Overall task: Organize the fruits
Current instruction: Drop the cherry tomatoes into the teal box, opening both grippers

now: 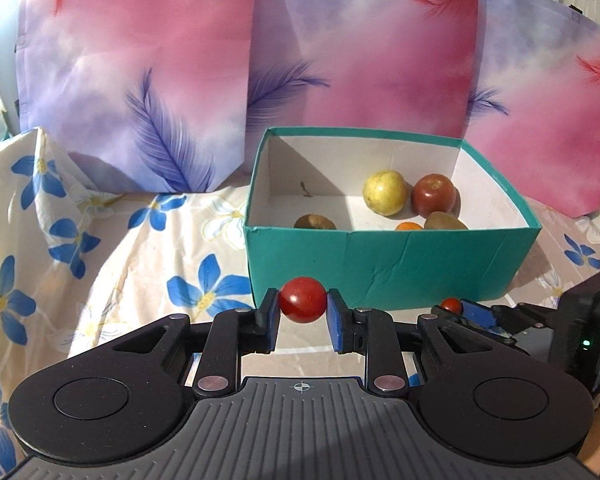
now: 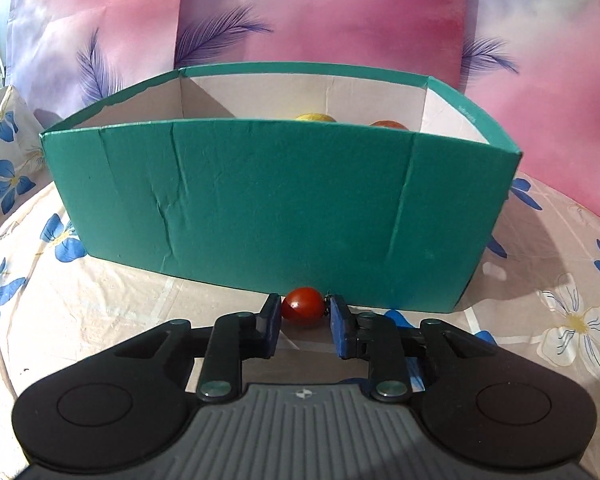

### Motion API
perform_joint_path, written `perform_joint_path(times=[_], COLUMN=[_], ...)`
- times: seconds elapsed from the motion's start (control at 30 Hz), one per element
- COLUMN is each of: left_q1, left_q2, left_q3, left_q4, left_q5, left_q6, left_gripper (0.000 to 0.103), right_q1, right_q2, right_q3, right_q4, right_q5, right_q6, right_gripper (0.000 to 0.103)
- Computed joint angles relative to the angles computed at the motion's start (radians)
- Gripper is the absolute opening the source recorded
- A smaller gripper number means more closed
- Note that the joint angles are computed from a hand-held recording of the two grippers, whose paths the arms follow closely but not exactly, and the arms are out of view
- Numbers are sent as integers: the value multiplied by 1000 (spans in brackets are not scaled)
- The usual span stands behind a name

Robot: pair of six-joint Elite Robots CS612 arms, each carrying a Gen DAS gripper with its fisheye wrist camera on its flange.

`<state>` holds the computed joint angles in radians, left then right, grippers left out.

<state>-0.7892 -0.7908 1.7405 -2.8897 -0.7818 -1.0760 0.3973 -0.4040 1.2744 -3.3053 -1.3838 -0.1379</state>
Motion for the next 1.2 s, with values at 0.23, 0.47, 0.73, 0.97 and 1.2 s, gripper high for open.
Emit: perform_joint_path(times=[0.23, 0.47, 0.73, 0.97, 1.2], left_q1=[2, 42, 91, 106, 102], left_q2=[-10, 41, 105, 119, 97], left_q3=[-52, -174, -257, -264, -232], left_q4=[-36, -36, 39, 48, 50], left_q5=[125, 130, 23, -11, 2], left_q6=[117, 214, 197, 190, 143], left_gripper=[28, 29, 30, 43, 95], right_q1=[-28, -35, -21, -15, -11], right_q2=[-78, -108, -96, -80, -64], right_q3=[94, 98, 57, 19, -23], right_q4=[-219, -320, -297, -251, -193], right_q5=[44, 45, 7, -7, 5], right_q6=[75, 86, 78, 71, 54], right_gripper=[25, 25, 25, 25, 26])
